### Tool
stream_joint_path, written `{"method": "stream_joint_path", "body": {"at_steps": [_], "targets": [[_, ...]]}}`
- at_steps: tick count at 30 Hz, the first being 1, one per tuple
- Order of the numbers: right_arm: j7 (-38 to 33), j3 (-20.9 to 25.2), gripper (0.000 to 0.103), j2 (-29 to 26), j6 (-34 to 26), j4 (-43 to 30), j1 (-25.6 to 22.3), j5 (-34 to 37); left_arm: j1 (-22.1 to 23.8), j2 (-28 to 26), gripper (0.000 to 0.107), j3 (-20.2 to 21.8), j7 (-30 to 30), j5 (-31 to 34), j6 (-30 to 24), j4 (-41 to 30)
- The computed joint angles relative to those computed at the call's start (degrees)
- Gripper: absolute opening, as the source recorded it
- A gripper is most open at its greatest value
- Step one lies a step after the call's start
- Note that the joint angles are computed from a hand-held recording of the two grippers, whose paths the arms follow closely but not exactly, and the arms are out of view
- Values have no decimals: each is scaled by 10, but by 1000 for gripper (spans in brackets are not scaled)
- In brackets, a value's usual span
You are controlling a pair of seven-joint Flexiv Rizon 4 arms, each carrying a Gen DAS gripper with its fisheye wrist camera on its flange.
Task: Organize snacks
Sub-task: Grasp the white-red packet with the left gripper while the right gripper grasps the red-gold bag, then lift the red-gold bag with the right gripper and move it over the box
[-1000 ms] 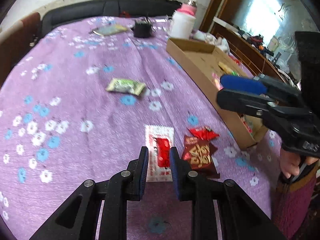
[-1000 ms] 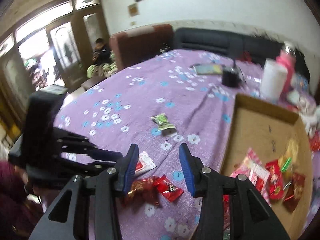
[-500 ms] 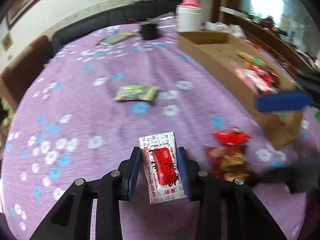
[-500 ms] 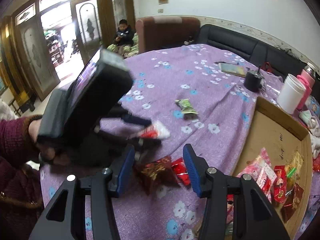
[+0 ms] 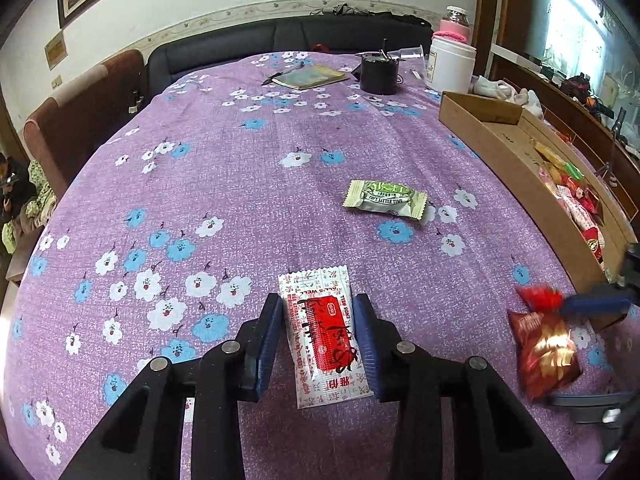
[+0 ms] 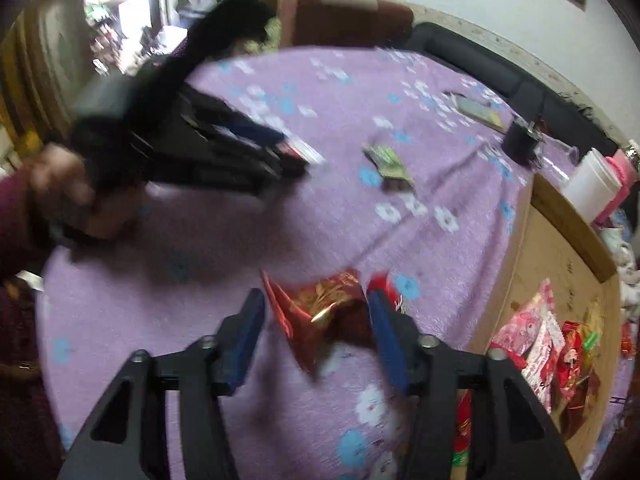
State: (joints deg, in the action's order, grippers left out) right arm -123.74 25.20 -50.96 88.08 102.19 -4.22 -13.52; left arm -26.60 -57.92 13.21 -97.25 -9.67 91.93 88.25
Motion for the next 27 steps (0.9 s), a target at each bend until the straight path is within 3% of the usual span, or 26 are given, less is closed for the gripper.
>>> {"method": "stream_joint_path", "body": {"at_steps": [1, 2, 3, 4, 6, 9, 13, 16, 18, 27], "targets": [[14, -17, 53, -4, -26, -15, 18, 3, 0, 0, 38, 0, 0, 1, 1, 0], [-6, -16, 42, -6, -40, -31, 25, 44, -2, -2, 38, 2, 0, 0, -2, -5], [-11, -13, 41, -5, -46, -33, 23, 47, -3, -4, 38, 4, -1, 0, -3, -7], [20, -24, 39, -6, -22, -23, 28, 14, -5, -4, 38, 6, -3, 0, -2, -8], [16, -12, 35, -9, -13, -24, 24, 17, -9, -6, 38, 12, -6, 1, -2, -9], [44, -11, 35, -17, 43, -33, 32, 33, -9, -6, 35, 12, -12, -1, 2, -7], [159, -92, 35, -19, 157, -56, 106, 94, -10, -4, 35, 12, -19, -6, 34, 4], [196, -70, 35, -27, 182, -61, 85, 84, -23, -5, 34, 27, -23, -21, 63, 15], [211, -79, 35, -26, 195, -56, 92, 78, -15, -1, 34, 14, -13, -27, 82, 24], [275, -75, 35, -33, 203, -48, 69, 4, -30, -5, 34, 17, 32, -79, 98, 30]]}}
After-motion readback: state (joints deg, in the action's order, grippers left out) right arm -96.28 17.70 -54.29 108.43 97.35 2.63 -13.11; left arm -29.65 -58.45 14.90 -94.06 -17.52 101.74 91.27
